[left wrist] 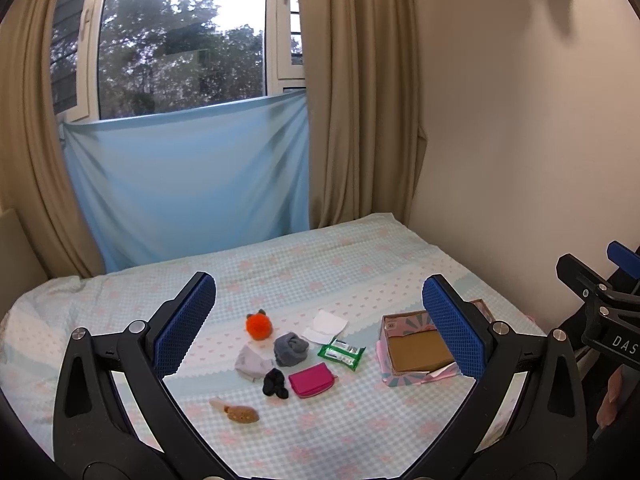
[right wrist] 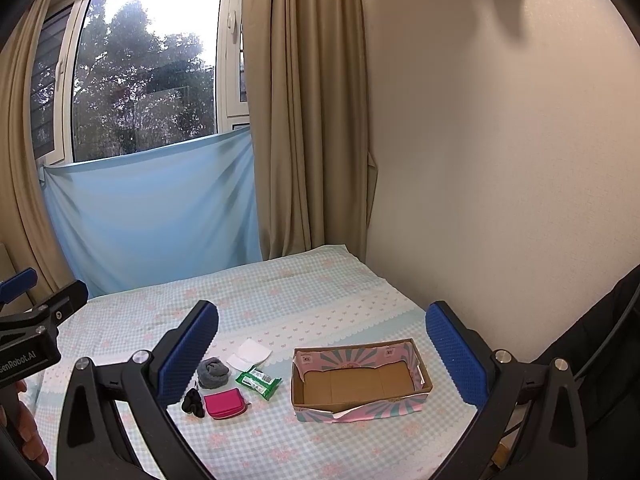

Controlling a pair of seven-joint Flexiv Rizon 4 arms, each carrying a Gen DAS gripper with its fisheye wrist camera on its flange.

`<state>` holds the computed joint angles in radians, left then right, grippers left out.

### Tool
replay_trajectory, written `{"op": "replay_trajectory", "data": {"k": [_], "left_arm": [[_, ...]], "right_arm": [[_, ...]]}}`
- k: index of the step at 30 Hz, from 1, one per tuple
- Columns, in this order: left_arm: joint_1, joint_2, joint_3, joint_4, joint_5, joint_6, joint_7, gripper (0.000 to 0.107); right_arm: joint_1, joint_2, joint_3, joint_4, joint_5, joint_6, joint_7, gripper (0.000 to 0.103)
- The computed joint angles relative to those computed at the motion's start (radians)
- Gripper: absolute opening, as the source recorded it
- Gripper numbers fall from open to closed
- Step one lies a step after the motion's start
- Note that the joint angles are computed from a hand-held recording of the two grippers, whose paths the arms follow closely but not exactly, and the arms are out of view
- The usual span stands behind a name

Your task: Organize soft objects

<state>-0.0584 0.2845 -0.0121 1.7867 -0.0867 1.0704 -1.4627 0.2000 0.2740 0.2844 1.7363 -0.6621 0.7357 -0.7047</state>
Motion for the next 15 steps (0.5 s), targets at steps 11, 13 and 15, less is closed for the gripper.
{"op": "replay_trajectory", "data": {"k": [11,13,15], "left_arm": [[-0.005,-0.003,0.007,-0.001,-0.015,0.002,0.012,0.102],[-0.006,-0.002,0.008,0.002,-0.017,0.003,0.015,0.102],[-0.005,-0.003,0.007,0.002,-0.017,0.003,0.017,0.102]], "right_arm": [[-0.002,-0.004,0.001,-0.002,-0.008,-0.002,0.005,0.103],[-0.002,-0.003,0.001,0.000,-0.011,0.000,0.008,0.103],[-0.001,-0.004,0.000,0.000,-0.008,0.003,0.008,0.103]]}}
